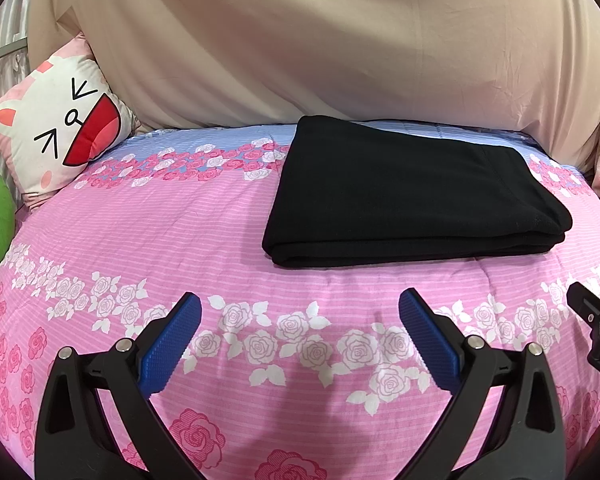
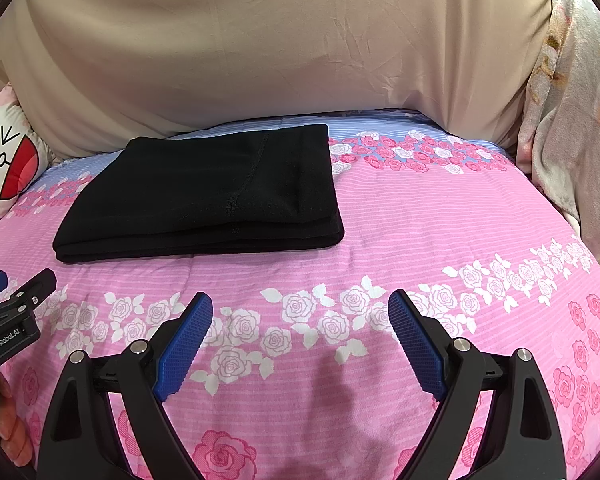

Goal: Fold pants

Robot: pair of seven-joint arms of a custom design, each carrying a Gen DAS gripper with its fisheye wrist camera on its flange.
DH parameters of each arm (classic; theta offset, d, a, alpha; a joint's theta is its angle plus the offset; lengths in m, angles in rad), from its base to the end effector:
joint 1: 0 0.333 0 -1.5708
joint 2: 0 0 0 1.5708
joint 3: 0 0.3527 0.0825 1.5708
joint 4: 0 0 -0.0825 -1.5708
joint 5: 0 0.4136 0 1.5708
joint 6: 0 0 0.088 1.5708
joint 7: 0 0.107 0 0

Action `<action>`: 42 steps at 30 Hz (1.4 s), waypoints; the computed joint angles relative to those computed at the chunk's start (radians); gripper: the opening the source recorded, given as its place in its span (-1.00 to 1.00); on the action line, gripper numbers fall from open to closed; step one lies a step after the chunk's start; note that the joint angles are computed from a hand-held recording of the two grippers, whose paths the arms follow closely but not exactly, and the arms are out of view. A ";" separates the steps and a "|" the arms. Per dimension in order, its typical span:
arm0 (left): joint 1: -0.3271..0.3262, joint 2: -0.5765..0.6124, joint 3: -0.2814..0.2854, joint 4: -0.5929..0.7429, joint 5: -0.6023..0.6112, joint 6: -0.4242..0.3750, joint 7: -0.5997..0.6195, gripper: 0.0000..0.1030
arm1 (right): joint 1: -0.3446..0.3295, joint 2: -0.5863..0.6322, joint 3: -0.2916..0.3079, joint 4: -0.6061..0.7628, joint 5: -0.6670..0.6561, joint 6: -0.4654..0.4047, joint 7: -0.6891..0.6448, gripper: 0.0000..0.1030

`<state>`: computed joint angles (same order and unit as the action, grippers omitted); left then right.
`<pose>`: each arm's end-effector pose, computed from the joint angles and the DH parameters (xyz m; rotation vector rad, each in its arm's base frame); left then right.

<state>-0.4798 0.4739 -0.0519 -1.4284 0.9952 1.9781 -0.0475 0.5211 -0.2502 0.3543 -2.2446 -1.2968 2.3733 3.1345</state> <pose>0.6835 -0.3313 0.4790 -2.0612 0.9487 -0.3961 0.3395 0.4087 0.5331 -1.6839 1.4082 -1.1043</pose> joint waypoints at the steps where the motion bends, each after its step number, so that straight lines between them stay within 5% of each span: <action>1: 0.000 0.000 0.000 0.001 -0.001 -0.003 0.000 0.88 | 0.000 0.000 0.000 0.000 0.000 0.000 0.000 0.69; 22: -0.005 0.001 0.001 0.005 0.007 -0.016 0.004 0.88 | 0.002 0.001 -0.001 0.000 0.000 -0.002 0.000 0.69; 27: 0.003 -0.014 -0.002 -0.021 0.027 0.040 0.005 0.88 | 0.002 0.000 0.000 0.000 0.001 -0.003 -0.001 0.69; 42: -0.012 0.003 0.001 0.008 0.034 -0.014 0.002 0.87 | 0.004 0.000 0.001 0.000 0.004 -0.006 -0.002 0.69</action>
<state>-0.4923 0.4767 -0.0509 -1.4202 1.0288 1.9638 -0.0457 0.5247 -0.2506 0.3548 -2.2442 -1.2930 2.3672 3.1327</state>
